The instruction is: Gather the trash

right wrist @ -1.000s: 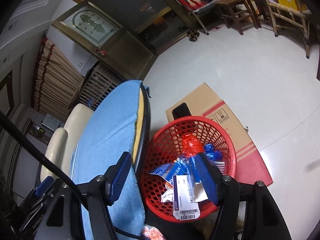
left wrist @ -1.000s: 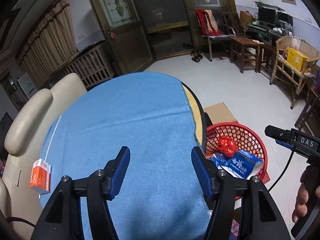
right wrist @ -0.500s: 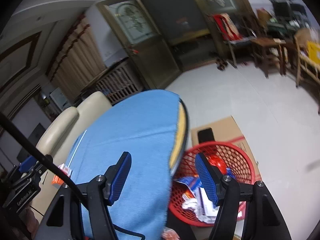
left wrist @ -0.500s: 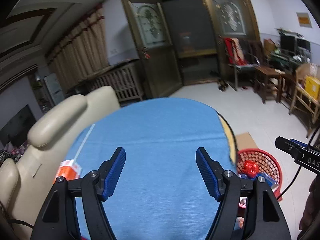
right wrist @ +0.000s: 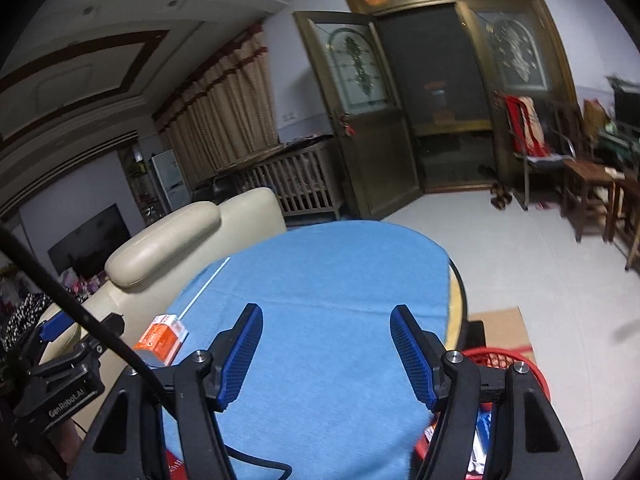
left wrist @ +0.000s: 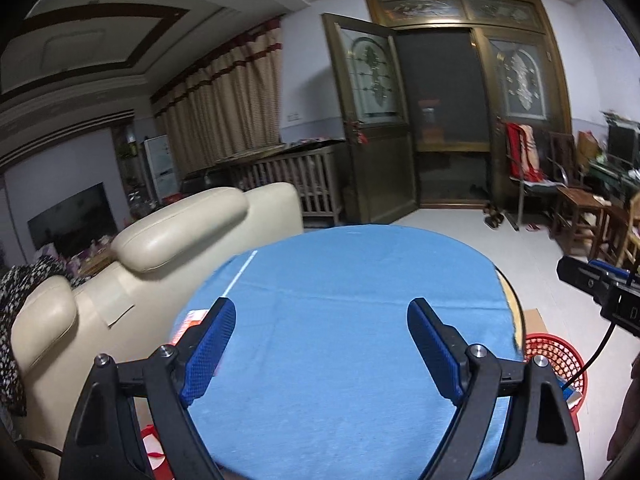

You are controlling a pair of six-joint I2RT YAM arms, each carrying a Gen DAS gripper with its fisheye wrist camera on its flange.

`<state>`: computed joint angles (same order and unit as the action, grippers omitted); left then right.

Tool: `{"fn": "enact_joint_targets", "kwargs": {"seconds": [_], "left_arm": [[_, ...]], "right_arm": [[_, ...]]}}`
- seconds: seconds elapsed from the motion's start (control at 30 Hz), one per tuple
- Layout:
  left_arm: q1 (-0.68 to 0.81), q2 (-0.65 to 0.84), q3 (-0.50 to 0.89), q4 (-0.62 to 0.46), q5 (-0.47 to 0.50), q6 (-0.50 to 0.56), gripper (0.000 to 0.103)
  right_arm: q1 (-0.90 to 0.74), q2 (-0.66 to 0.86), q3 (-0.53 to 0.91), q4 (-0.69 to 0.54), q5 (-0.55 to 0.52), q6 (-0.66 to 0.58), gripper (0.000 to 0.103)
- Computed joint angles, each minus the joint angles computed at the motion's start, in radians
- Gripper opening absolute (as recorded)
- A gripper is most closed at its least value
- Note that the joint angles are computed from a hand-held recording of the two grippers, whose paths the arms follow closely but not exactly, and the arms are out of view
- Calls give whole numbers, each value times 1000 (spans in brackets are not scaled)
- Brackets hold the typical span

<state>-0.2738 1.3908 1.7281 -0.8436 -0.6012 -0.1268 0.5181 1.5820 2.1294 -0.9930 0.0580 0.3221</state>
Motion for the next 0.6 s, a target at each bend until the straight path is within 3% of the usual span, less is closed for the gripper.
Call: {"fn": "enact_joint_targets", "kwargs": {"seconds": [0.27, 0.6], "left_arm": [[148, -139, -129, 55, 53, 26, 96], [295, -218, -194, 73, 124, 66, 96]], "right_arm": [[194, 139, 224, -75, 143, 2, 70], [365, 212, 284, -28, 265, -16, 71]]}}
